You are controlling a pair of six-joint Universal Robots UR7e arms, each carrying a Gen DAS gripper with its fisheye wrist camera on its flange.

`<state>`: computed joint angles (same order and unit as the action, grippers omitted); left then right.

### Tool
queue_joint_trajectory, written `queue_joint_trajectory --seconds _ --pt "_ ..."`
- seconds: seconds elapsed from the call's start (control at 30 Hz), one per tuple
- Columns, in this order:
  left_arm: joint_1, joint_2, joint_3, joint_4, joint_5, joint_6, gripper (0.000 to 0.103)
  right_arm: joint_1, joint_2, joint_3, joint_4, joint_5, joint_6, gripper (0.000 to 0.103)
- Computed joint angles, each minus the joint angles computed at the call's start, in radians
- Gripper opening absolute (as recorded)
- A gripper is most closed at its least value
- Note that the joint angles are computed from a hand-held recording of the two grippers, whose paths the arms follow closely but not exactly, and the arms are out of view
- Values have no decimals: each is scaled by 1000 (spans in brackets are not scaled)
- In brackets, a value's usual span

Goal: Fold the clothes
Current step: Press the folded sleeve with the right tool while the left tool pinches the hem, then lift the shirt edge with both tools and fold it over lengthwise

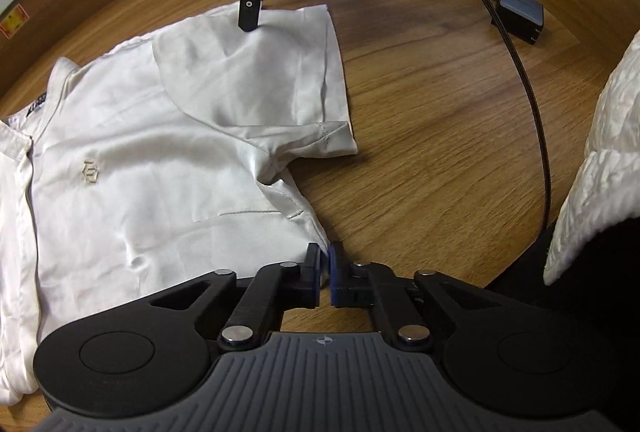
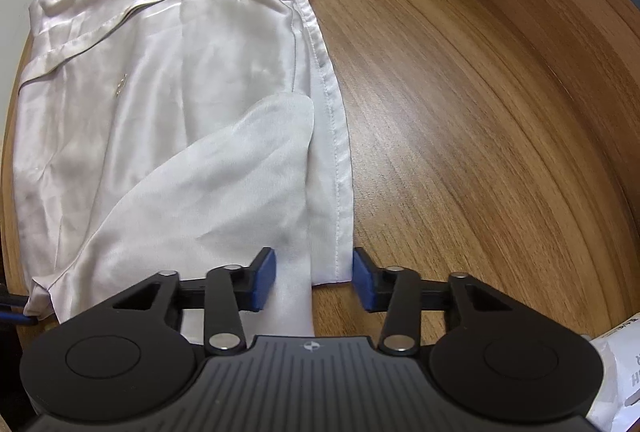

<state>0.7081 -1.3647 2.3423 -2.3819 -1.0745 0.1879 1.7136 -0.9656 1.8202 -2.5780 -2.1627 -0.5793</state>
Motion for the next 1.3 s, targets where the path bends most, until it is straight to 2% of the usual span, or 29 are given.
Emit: queue_joint_trajectory --seconds 0.03,0.07,0.1,0.27,0.43,0.53,0.73,1.0,1.13,1.3 --pt "1 -6 3 -10 -3 -1 4 0 0 -1 0 -1 10 27" --pt "4 -14 5 -21 -7 -9 4 0 0 -3 5 1 28 17" --pt "9 -23 5 -30 -13 -23 3 -1 0 -6 13 4 46 15" --pt "28 -69 4 -69 -24 -109 3 5 -11 -2 7 18 97 11" --pt "17 -108 14 -108 56 -172 3 7 -32 -10 7 83 188 8" --pt "28 -131 6 -117 70 -209 3 14 -37 -23 -2 120 239 8" --pt "79 -191 -28 -123 79 -251 3 47 -11 -66 -32 149 273 7" --pt "180 -272 -80 -144 89 -147 3 129 109 -193 -91 128 324 6" --pt "259 -290 -140 -150 50 -59 3 172 201 -300 -107 120 359 6" --pt "400 -276 -272 -125 -18 68 3 225 359 -503 -73 94 410 6"
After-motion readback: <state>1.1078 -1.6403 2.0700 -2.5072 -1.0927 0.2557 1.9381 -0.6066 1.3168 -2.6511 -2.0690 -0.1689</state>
